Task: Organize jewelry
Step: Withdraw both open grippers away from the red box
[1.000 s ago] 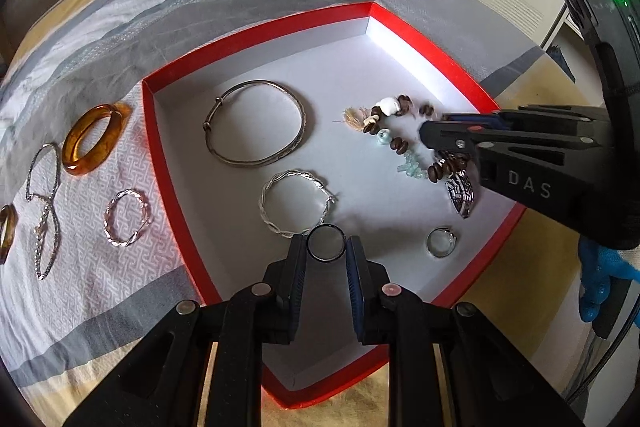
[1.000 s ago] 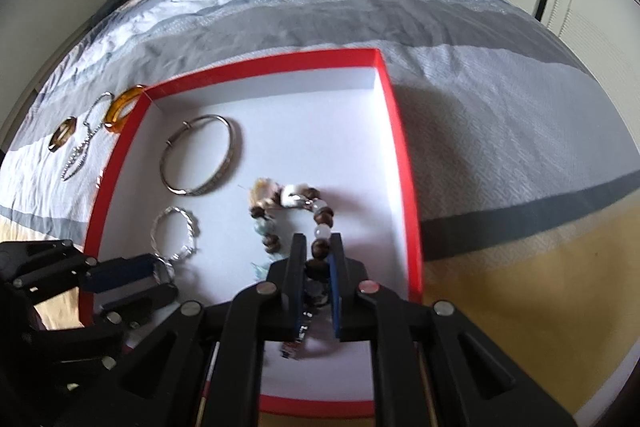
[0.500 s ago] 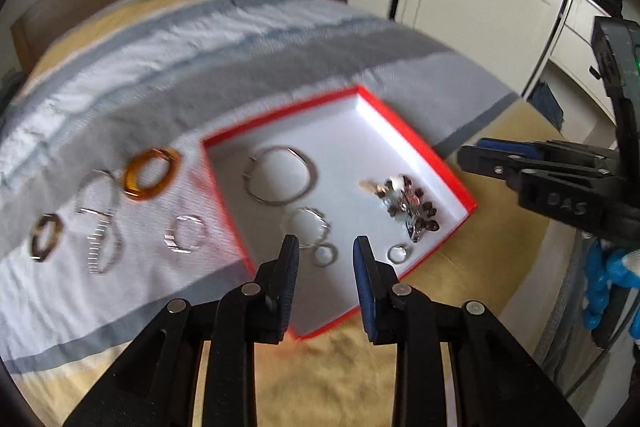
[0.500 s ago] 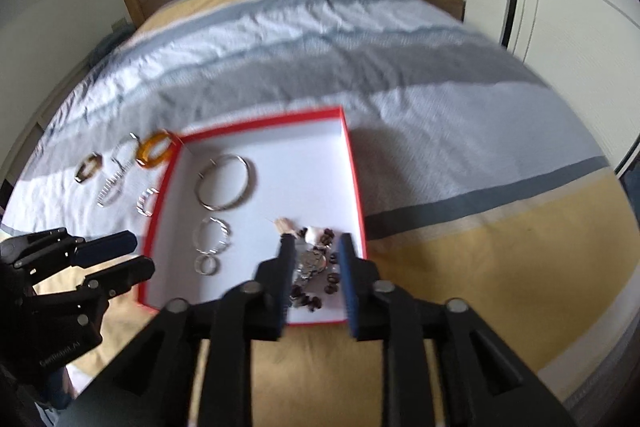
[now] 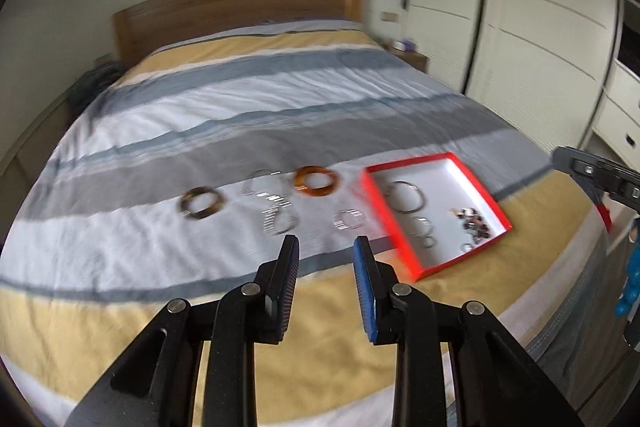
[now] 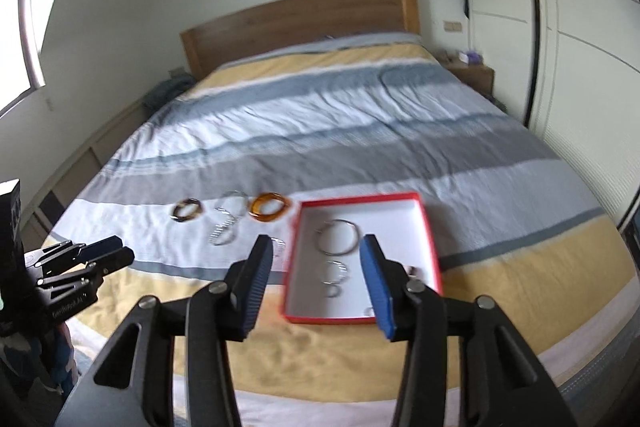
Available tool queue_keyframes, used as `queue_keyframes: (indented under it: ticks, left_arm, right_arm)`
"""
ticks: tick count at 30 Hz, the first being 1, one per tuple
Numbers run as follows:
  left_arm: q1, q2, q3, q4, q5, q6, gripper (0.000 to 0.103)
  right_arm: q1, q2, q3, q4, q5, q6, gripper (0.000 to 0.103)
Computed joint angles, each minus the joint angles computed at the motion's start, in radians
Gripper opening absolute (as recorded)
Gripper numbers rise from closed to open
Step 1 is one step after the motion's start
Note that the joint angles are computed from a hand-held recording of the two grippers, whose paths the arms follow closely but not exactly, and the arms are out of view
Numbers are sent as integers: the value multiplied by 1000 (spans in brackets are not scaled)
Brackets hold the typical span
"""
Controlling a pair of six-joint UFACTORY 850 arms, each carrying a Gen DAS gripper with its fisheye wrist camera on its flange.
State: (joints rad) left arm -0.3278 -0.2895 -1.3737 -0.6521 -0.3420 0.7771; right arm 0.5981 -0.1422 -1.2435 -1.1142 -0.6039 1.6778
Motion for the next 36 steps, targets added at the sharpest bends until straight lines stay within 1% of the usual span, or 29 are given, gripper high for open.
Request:
queue_keyframes:
  ticks: [4,6,8,10,14,18,21,24,29,36]
  left_arm:
    - [73,57,59,-30,13,16,28]
    - [107,73,76,-21,9,8,30]
    - [135,85,93,-20,14,12,37]
    - [157,89,102,-24,14,18,38]
    - [177,81,114,-46,28,30,41]
    - [180,48,103,-48,31,21,41]
    - [172,-6,68,-41,14,11,42]
    - [161,-64,21,-13,-7,-20,42]
    - [137,-197,-104,40,-55,-84,42]
    - [98,-408,-339,91,-143,-161,42]
  right_arm:
    - [48,-32,-49,-5,-5,-17,44]
    - [67,-54,-76,4,-7,-34,44]
    - [79,-76,-97,12,-1,-40,44]
    - [86,-102,-120,26,6,-53,44]
    - [78,-163,-165,91,45,-110,44]
    - [62,-226,-200,169,89,-181,44]
    - [38,-281,-233,258,120,-251,44]
    - [10,-342,-275,348,134,-322,44]
    - [-40,-444,-364,511,137,-470,43]
    - [-101,-579,-504,693,126,-686,32]
